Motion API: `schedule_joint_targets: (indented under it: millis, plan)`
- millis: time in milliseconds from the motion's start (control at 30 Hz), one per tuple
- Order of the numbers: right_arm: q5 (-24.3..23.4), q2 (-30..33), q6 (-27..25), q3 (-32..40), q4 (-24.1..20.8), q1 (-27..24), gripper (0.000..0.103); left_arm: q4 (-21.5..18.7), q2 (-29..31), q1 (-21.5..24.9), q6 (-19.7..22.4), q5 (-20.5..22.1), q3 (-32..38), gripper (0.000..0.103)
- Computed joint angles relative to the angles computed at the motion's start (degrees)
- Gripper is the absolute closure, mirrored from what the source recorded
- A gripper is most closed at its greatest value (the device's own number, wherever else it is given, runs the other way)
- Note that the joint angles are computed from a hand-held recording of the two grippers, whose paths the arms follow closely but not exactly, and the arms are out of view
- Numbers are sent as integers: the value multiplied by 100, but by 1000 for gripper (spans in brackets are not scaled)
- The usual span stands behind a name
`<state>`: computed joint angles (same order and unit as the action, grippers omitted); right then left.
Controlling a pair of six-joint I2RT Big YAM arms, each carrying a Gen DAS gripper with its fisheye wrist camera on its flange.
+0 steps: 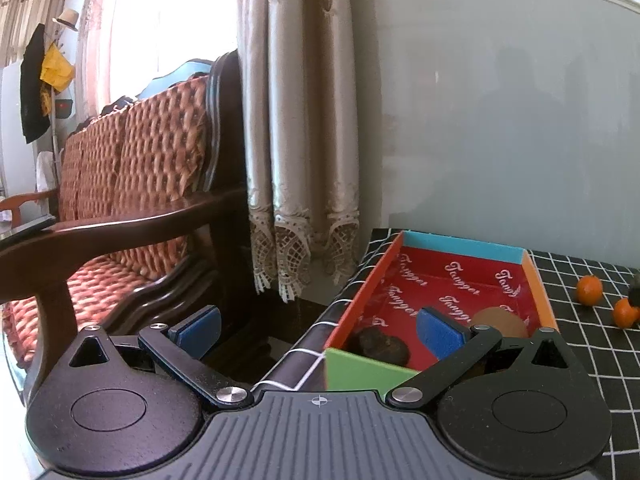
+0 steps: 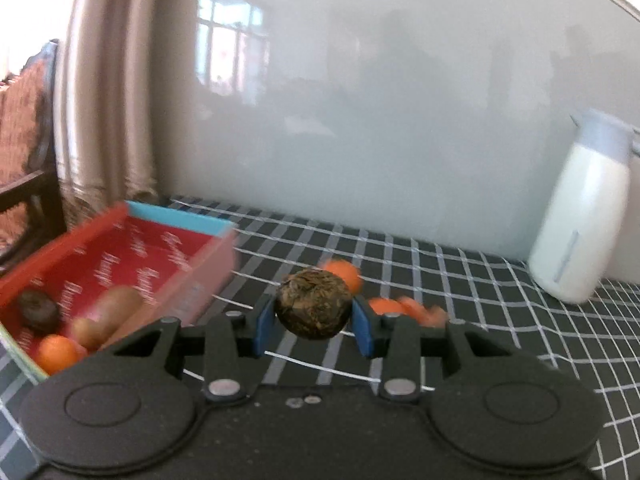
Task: Organize fruits
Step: 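Close the right gripper on the dark brown ball and lift it, then carry the dark brown ball with the right gripper into the red box and release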
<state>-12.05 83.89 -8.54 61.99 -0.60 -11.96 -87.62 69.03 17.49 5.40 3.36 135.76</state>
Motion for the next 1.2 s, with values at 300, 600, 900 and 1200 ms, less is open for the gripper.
schedule_joint_targets:
  millis: [300, 600, 900, 1200]
  plan:
    - [-177, -261, -144, -220, 167, 719, 64, -53, 16, 1052, 221, 729, -45, 0]
    - [-127, -169, -151, -189, 88, 1347, 64, 29, 76, 1819, 487, 1271, -105, 0]
    - [19, -177, -360, -331, 234, 1560, 46, 5, 149, 2033, 547, 1379, -84, 0]
    - [-17, -367, -262, -427, 380, 1188, 46, -83, 117, 1688, 392, 1281, 35, 0]
